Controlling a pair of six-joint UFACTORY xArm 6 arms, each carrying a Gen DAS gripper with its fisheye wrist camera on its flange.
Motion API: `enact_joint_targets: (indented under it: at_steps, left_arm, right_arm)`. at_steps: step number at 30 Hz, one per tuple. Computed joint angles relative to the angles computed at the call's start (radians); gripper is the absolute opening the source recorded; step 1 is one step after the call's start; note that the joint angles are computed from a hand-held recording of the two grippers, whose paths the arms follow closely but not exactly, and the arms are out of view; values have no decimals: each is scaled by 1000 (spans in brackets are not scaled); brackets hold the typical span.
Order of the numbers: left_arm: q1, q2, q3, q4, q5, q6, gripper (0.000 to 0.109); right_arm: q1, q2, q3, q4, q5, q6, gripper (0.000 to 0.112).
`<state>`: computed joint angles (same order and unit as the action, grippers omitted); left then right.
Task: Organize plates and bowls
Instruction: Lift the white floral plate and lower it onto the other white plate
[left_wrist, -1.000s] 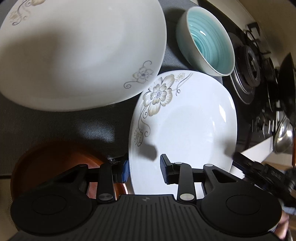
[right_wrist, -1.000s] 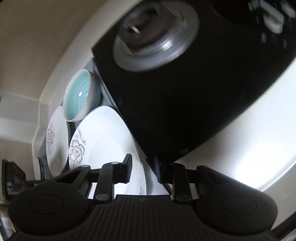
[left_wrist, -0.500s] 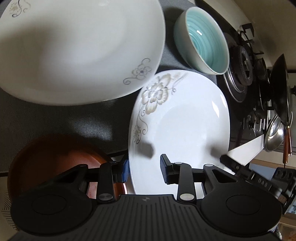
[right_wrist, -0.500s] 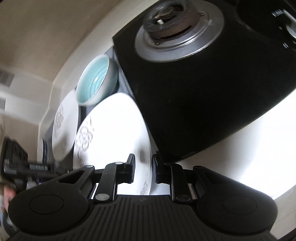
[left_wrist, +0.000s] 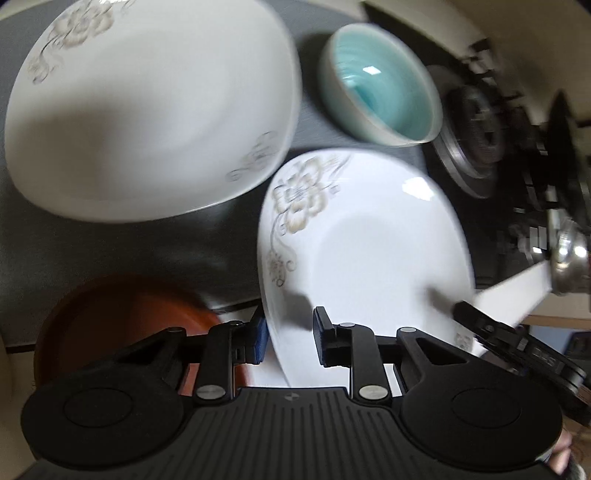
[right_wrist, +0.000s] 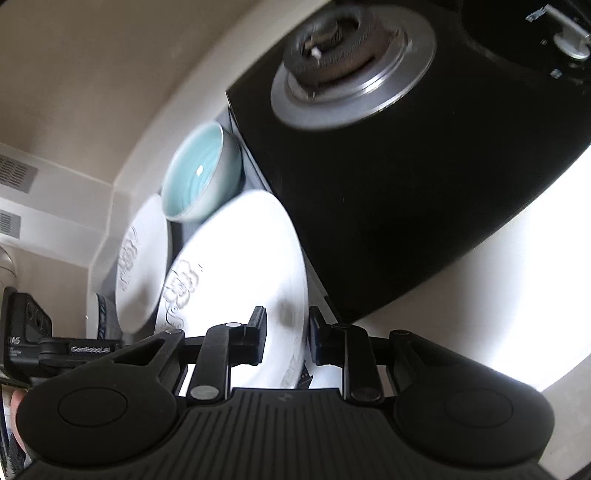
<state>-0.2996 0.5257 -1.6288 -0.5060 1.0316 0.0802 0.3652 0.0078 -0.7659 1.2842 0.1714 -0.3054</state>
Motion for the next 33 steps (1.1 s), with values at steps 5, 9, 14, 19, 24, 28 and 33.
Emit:
enact_joint_targets:
  at_steps: [5, 9, 14, 19, 24, 28, 33]
  left_arm:
    - [7, -18, 13, -27, 18, 55, 26]
    - [17, 6, -1, -55, 38, 45, 26]
    - [34, -62, 75, -104, -21, 83, 26]
    - [57, -85, 100, -118, -23, 101, 26]
    - [50, -131, 157, -131, -79, 119, 26]
    - [61, -193, 209, -176, -99, 154, 26]
    - [74, -249, 241, -163, -111, 147, 26]
  right_arm:
    - [-10, -45, 23, 144, -10, -102, 21]
    - [-6, -76, 26, 221, -10, -182, 20]
    - [11, -100, 29, 134, 4, -168, 22]
    - [20, -98, 25, 162, 25, -204, 23]
    - [30, -117, 33, 72, 26, -149, 23]
    - [33, -157, 47, 20, 36, -125, 23]
    - [42, -172, 29, -9, 44, -121, 24]
